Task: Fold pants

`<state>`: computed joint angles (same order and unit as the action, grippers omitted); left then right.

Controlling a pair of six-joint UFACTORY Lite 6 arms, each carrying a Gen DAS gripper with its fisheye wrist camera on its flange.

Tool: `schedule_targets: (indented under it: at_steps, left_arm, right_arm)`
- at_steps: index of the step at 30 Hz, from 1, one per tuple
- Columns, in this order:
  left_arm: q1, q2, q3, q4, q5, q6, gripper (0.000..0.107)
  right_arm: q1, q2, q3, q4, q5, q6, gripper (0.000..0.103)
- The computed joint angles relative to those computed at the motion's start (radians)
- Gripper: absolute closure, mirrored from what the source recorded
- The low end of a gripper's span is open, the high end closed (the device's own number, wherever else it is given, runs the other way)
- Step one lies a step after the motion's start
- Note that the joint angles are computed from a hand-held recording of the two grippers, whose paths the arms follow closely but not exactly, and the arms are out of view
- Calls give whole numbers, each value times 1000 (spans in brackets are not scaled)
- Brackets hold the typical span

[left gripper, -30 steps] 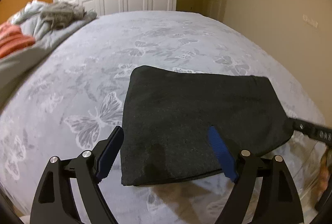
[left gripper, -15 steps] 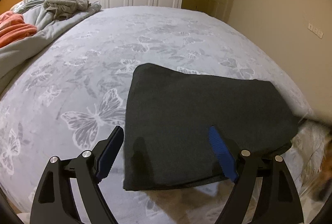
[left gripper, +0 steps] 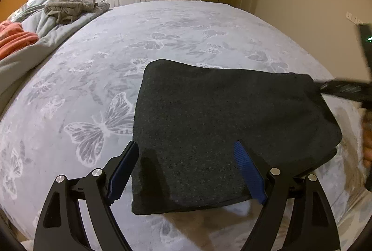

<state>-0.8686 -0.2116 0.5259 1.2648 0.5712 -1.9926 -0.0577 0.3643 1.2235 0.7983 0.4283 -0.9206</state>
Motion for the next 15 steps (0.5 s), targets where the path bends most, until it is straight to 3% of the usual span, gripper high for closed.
schedule_targets:
  at_steps: [3,7,11,15]
  left_arm:
    - [6,4,1,4,-6,-4,26]
    - [27,7,1,5,-31,5,26]
    - [30,11,3,4,-34,7,26]
    - [8,17,4,4,-5,7,26]
  right_arm:
    - [17,2,-25,-50,-55,47,78]
    - [-9,-176,-183,205,-56,-209,77]
    - [-2,-71,-148,43,-104,-54,78]
    - [-52,-202,-240,222,-50,-197,76]
